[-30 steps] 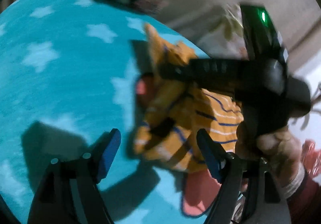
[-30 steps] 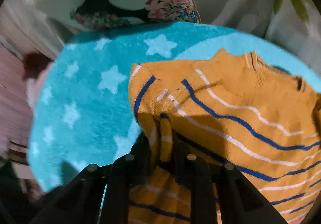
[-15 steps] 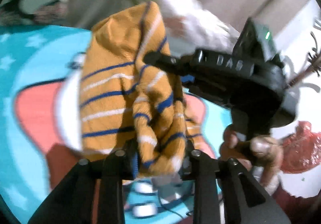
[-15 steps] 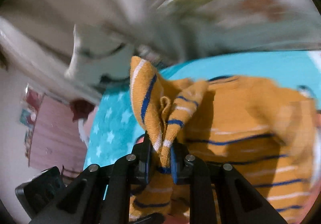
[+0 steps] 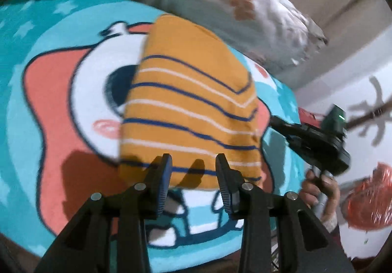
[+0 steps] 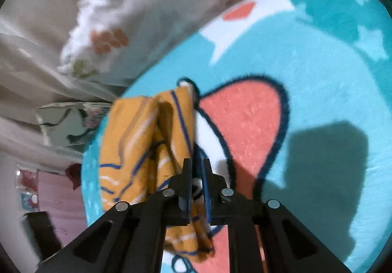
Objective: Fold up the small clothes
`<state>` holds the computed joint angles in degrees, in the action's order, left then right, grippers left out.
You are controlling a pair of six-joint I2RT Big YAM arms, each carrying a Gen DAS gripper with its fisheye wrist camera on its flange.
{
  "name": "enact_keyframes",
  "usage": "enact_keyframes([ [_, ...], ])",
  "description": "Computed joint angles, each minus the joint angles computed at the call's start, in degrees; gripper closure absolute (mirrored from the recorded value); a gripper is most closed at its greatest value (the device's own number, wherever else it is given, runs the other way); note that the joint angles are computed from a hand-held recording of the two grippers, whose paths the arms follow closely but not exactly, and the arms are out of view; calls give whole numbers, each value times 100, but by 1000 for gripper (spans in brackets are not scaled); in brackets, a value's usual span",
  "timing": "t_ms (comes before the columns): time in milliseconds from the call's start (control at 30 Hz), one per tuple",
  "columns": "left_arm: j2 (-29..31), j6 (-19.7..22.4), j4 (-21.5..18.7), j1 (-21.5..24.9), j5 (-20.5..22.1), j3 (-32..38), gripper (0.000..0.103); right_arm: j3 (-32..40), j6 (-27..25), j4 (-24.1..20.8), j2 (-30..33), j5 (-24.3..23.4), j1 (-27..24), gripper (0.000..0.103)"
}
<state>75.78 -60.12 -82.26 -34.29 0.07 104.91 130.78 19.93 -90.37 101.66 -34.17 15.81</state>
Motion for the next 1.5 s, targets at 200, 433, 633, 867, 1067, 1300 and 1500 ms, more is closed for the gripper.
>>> enact_keyframes([
  [200,-91,-296,-227,-84,-414,39,56,237,-431,-20,153,-47,377,33],
  [433,51,-377,-662,-337,-804,444,53,377,-408,4,464,-148,768,86],
  [633,-1,-324,-831,-155,-967,508,44,36,-432,152,109,346,408,87],
  [867,181,522,11,577,21,117,32,-616,-45,486,-85,43,209,60],
  [1067,568,1021,680,1171,866,18,20,-113,-105,334,183,142,239,31],
  [1300,1037,1001,1365,1370,2356,-188,22,157,476,417,688,-582,402,50],
  [1500,761,1421,1020,1639,2527,104,50,1152,852,427,875,-685,624,63],
])
